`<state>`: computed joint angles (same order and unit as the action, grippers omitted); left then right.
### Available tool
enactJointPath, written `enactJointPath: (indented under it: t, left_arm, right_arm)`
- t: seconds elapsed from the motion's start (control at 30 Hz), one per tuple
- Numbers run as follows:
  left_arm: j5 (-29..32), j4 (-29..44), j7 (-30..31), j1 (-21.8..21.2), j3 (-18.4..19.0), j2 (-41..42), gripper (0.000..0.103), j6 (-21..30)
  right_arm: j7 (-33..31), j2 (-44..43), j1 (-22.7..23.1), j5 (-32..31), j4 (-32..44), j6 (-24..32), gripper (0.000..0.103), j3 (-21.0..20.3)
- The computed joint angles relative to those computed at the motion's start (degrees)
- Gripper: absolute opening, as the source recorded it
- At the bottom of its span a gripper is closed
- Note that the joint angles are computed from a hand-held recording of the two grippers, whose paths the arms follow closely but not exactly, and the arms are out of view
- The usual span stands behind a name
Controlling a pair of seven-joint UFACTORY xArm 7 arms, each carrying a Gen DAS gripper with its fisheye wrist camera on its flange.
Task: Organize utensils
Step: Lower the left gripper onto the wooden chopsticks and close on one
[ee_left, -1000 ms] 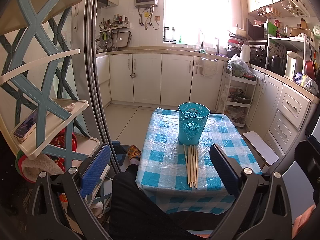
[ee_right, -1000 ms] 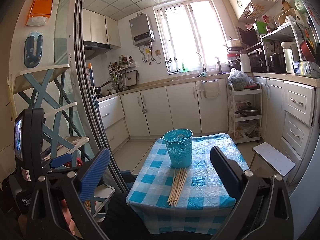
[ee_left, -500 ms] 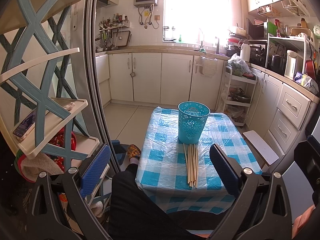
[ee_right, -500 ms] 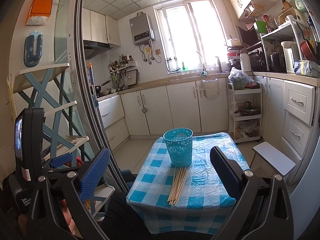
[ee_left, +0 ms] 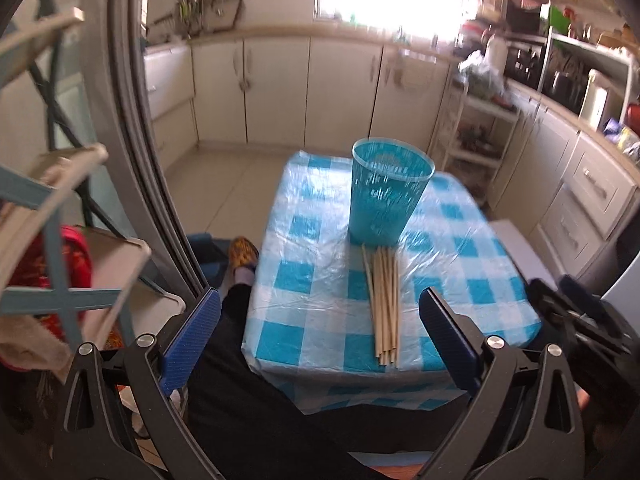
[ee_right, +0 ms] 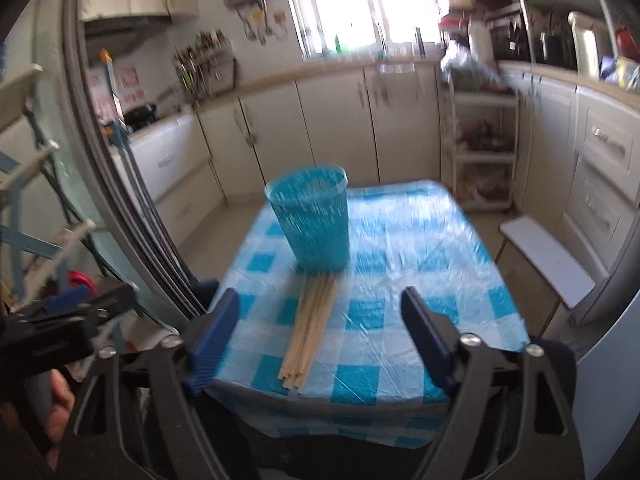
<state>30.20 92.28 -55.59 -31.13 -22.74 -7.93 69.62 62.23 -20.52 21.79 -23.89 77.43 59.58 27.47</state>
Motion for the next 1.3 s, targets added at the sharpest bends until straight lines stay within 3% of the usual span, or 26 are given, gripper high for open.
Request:
enactJointPath:
  t: [0.2, 0.4, 0.6, 0.93, 0.97, 1.07, 1.3]
  left_arm:
    - [-2.8, 2.02, 2.59, -0.15, 3.53, 7.31, 0.095, -2.48]
    - [-4.77, 5.95, 4.63, -1.92, 7.53, 14.45, 0.095, -2.84]
    - [-7.46, 10.73, 7.14, -3.36, 10.96, 21.35, 0.095, -3.0]
    - [-10.25, 19.87, 12.42, -5.89, 14.34, 31.19, 0.095, -0.78]
    - [-10.67, 20.88, 13.08, -6.09, 14.63, 32.33, 0.095, -0.58]
    - [-11.57, 25.45, 14.75, -6.92, 15.74, 36.73, 0.095, 0.72]
    - [-12.87, 39.36, 17.19, -9.48, 19.17, 47.33, 0.084, 5.45]
  right_arm:
    - [-5.19, 8.79, 1.72, 10.56, -4.15, -7.55, 0.035, -7.62]
    - [-7.98, 15.53, 3.01, 11.09, -1.94, -8.5, 0.023, -10.67]
    - [-11.58, 18.71, 3.59, 9.59, -0.36, -6.33, 0.022, -13.1]
    - [-19.13, 20.96, 5.33, 3.16, 1.87, -5.21, 0.016, -13.35]
    - [-20.47, 20.69, 5.12, 3.77, 1.38, -5.88, 0.011, -13.78]
    - [-21.17, 20.7, 4.71, 5.59, 0.21, -8.2, 0.01, -14.45]
    - [-25.04, 16.96, 1.8, 13.71, -5.36, -14.02, 0.01, -15.91]
